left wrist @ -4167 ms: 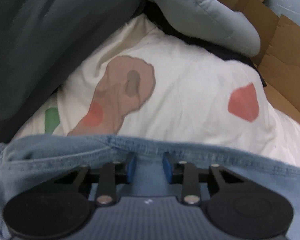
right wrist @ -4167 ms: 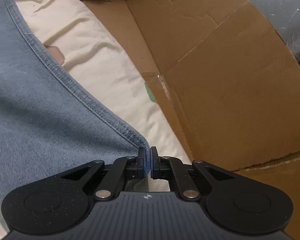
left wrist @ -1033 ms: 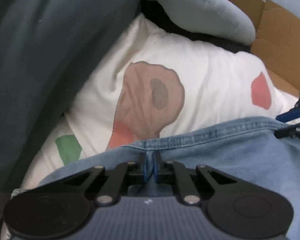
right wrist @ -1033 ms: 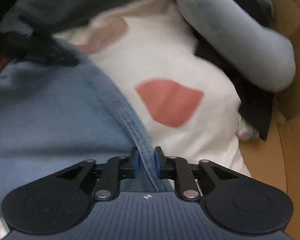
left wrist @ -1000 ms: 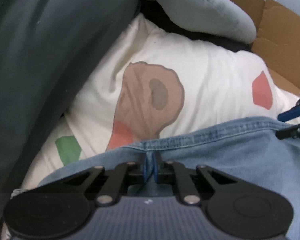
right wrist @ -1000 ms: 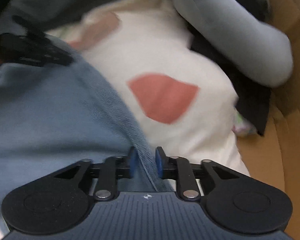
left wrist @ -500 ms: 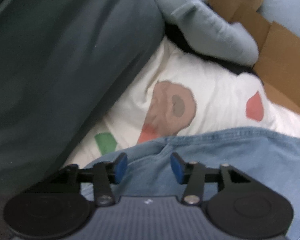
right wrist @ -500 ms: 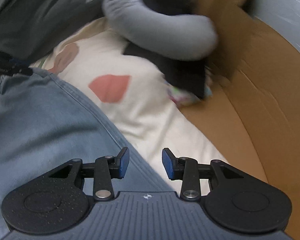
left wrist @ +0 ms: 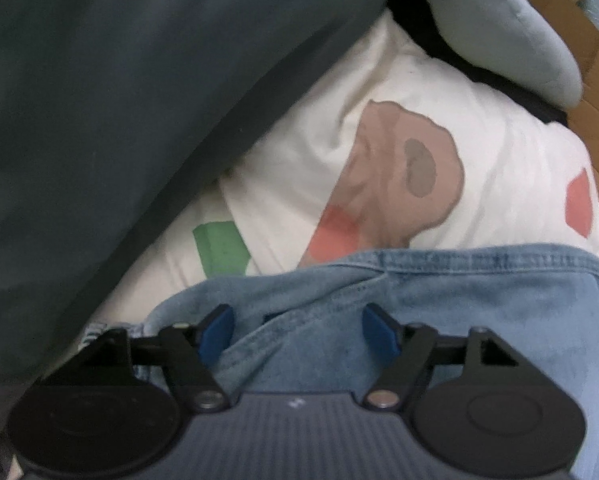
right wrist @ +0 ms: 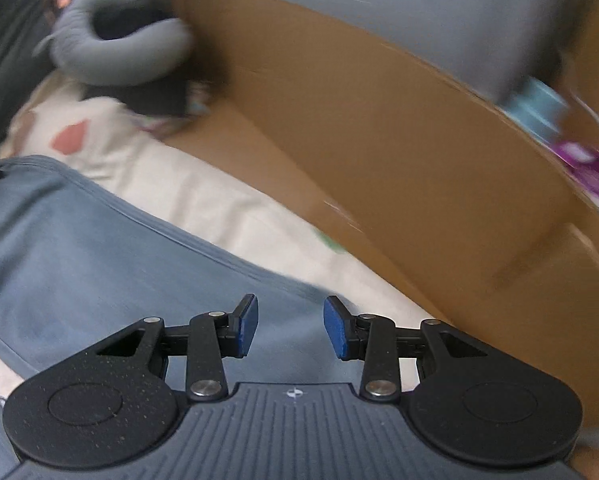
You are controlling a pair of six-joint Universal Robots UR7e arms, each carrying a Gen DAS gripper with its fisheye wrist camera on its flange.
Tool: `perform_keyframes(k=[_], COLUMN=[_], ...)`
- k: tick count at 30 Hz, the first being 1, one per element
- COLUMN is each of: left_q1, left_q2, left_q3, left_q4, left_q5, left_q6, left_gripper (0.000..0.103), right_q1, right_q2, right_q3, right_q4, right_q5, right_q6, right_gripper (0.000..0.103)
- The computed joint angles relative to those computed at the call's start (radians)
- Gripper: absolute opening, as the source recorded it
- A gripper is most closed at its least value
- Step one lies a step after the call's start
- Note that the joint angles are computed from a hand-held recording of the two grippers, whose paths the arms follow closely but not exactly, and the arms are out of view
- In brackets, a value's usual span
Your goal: Fold clothes
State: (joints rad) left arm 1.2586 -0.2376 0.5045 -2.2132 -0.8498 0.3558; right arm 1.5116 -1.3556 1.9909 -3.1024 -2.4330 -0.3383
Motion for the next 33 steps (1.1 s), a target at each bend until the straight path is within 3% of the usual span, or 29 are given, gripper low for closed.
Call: perform_keyframes(k=[3,8,12,22,28,33], left_q1=[-0.018,-0.042,-0.064,-0.124,-0.151,-0.168], left_q2=[0.003,-0.041,-0.083,-0.170,-0.253,-0.305], left_q3=[-0.001,0.059,0.123,0.272,0.411,0.489], left_q4=[0.015,0.018,0.000,-0.032,-0.044,-0.073], left_q5=[0.054,0.088,0.103,0.062,0.047,0.004], left_q6=[-0.015,-0.048,-0.060,-0.108,-0.109,-0.128], left_gripper=[0.068,0.067,0.067,0.068,0.068,0.071], right_q1=[-0.010,-0.020,-0.005,-0.029,-0.110,-0.148], right_q2=[-0.084,-0.215,-0.287,-0.298,-0.283,-0.188], right_q3=[0.064,0.150,0.205,0.327,0.411,0.445], right_q4=[0.017,0.102,0.131,-0.004,-0.121,-0.335], right_q5=[-0.050,-0.095,-0.099,-0.020,0.189,0.245], right_q6=[0.043,0.110,0.069,-0.026,0.086,0.126], right_gripper=[0.043,0.045,0.059,0.059,0.053,0.053])
